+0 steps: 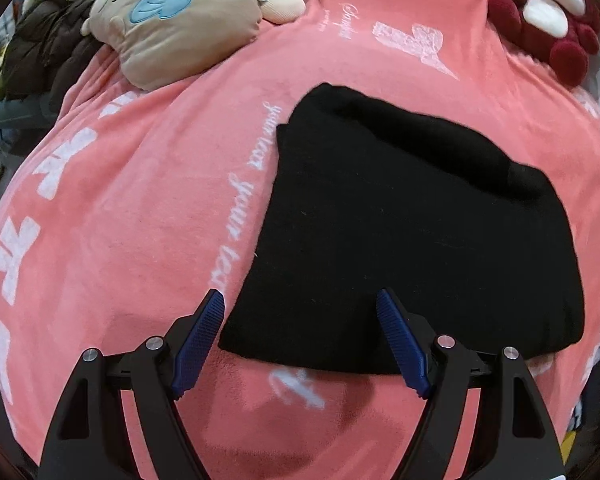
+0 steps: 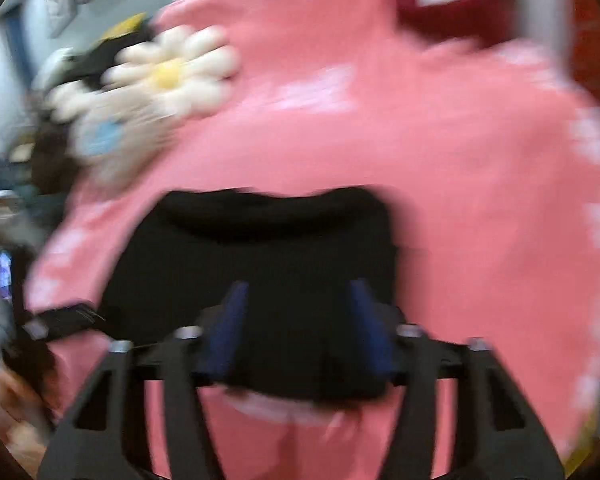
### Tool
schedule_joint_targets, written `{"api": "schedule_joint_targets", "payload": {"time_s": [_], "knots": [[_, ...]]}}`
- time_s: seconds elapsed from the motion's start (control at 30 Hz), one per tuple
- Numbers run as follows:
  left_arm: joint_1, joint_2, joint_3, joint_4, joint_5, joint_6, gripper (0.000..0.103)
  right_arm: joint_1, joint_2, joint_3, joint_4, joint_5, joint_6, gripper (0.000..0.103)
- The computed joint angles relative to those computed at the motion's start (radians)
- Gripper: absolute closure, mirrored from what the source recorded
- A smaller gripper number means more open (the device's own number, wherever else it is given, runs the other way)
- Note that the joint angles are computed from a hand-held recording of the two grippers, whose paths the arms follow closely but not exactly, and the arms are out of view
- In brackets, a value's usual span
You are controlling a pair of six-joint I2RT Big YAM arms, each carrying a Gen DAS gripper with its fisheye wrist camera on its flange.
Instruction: Fold small clothes
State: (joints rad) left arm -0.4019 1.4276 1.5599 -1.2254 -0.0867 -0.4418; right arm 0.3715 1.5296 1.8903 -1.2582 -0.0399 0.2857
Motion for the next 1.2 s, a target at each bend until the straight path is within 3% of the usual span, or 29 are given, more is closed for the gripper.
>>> {"api": "schedule_joint_targets", "payload": {"time_s": [0.03, 0.17, 0.2, 0.27, 0.33, 0.37, 0.43, 0.47, 0.5, 0.6, 0.73, 0.8, 0.87, 0.9, 0.93, 1.0, 1.03, 1.1, 1.2], "knots": [[-0.003, 0.002, 0.0, -0.004, -0.005, 0.004, 0.027, 0.005, 0.058, 0.049, -0.018, -0.011, -0.001, 0.086], [-0.009, 0.013, -0.008, -0.012, -0.02, 0.036, 0.027, 0.013, 0.297, 0.293, -0.182, -0.052, -0.073, 0.084], [-0.008, 0.014, -0.012, -0.01, -0.018, 0.041, 0.027, 0.012, 0.344, 0.356, -0.187, -0.007, -0.081, 0.084], [-0.004, 0.016, -0.02, -0.001, -0.013, 0.049, 0.024, -0.004, 0.374, 0.41, -0.113, 0.124, 0.0, 0.082], [0.002, 0.018, -0.026, 0.009, -0.004, 0.052, 0.022, -0.018, 0.406, 0.477, -0.113, 0.196, 0.042, 0.077], [0.008, 0.017, -0.028, 0.013, 0.007, 0.053, 0.021, -0.024, 0.402, 0.478, -0.108, 0.189, 0.055, 0.077], [0.022, 0.013, -0.03, 0.018, 0.038, 0.051, 0.021, -0.032, 0.315, 0.367, -0.049, 0.135, 0.069, 0.076], [0.03, 0.011, -0.029, 0.019, 0.051, 0.049, 0.022, -0.031, 0.262, 0.292, -0.021, 0.133, 0.065, 0.068], [0.042, -0.001, -0.033, 0.03, 0.063, 0.038, 0.023, -0.025, 0.186, 0.182, 0.017, 0.146, 0.056, 0.055], [0.079, -0.03, -0.052, 0.094, 0.125, 0.018, 0.022, -0.019, -0.01, -0.092, 0.07, 0.225, 0.051, 0.044], [0.115, 0.011, -0.042, 0.074, 0.191, -0.041, 0.021, -0.065, -0.151, -0.279, 0.039, 0.262, 0.126, 0.04], [0.114, -0.001, -0.078, 0.127, 0.191, -0.089, 0.021, -0.088, -0.183, -0.334, 0.043, 0.262, 0.174, 0.034], [0.102, -0.013, -0.096, 0.163, 0.189, -0.091, 0.025, -0.108, -0.185, -0.367, 0.025, 0.212, 0.201, 0.029], [0.094, -0.016, -0.1, 0.175, 0.19, -0.095, 0.029, -0.121, -0.181, -0.386, 0.04, 0.146, 0.203, 0.032], [0.095, -0.019, -0.105, 0.189, 0.21, -0.097, 0.04, -0.136, -0.195, -0.418, 0.09, 0.062, 0.218, 0.042], [0.104, -0.018, -0.103, 0.197, 0.258, -0.108, 0.075, -0.157, -0.201, -0.417, 0.11, -0.027, 0.234, 0.088], [0.124, -0.014, -0.099, 0.196, 0.34, -0.126, 0.093, -0.159, -0.198, -0.391, 0.091, -0.044, 0.232, 0.089], [0.153, -0.03, -0.087, 0.192, 0.416, -0.168, 0.095, -0.163, -0.216, -0.346, 0.072, -0.071, 0.207, 0.091], [0.169, -0.079, -0.052, 0.131, 0.472, -0.131, 0.095, -0.177, -0.264, -0.305, -0.002, -0.121, 0.165, 0.092]]}}
